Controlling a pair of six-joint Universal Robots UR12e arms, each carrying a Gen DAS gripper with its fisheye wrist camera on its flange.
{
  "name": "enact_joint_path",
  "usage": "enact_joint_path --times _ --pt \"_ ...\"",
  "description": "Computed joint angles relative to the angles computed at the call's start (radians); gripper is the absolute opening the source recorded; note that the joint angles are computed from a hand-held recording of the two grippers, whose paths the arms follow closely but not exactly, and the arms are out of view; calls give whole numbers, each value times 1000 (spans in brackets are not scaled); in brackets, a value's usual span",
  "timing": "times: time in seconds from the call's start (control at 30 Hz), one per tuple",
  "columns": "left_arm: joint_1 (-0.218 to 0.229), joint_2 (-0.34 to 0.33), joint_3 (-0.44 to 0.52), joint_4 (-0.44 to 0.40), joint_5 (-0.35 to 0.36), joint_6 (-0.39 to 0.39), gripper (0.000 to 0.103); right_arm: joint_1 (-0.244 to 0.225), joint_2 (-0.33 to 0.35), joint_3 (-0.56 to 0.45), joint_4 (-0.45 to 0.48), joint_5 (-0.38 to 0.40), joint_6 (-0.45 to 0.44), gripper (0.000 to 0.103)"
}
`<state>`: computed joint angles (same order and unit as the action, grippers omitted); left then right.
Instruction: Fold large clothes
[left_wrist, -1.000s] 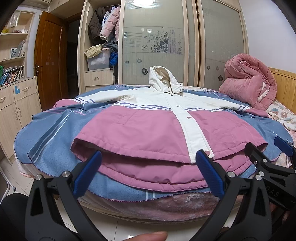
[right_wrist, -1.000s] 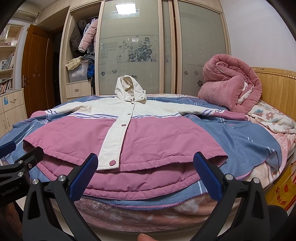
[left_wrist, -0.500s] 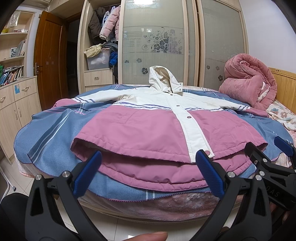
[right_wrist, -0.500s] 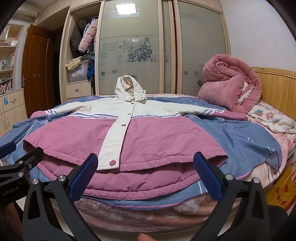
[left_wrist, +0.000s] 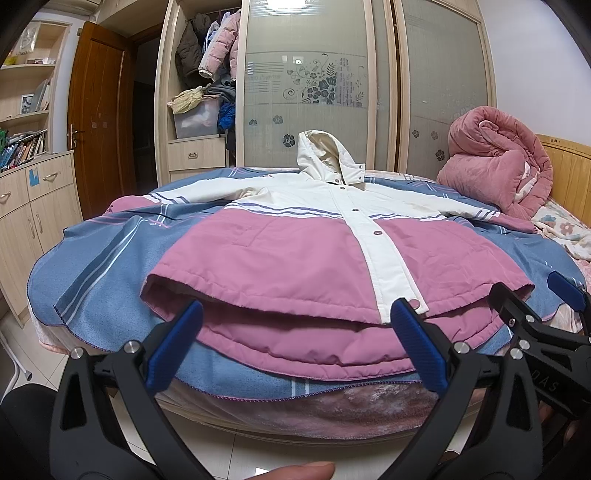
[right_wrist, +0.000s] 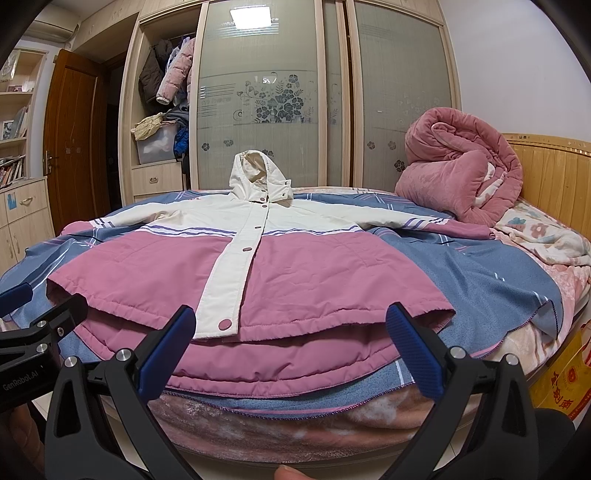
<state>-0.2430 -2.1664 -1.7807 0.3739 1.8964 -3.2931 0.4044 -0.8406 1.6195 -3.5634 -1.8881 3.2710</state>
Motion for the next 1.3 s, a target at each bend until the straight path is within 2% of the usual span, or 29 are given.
enact_joint_path --times 0.6,0.77,0.87,1.03,1.1,1.2,1.27,1.3 --pt "-2 -3 -2 1 2 0 101 -1 1 -3 3 2 -3 102" --pt "3 -14 -6 35 -22 6 101 0 -1 1 0 1 -1 102" --pt "5 -20 -7 61 -32 -11 101 2 0 1 2 -1 -1 102" --pt "10 -15 -8 43 -38 -42 101 -4 -6 7 0 5 1 102" --pt "15 -18 -6 62 -34 -42 101 -5 0 0 -3 6 1 102" --pt "27 -22 -5 82 -55 -22 101 -6 0 0 -2 4 8 102" --pt "44 -13 -8 43 -116 -24 101 -8 1 0 -3 4 16 102" --pt "56 -5 -10 -8 -141 -60 101 -9 0 1 -4 4 18 102"
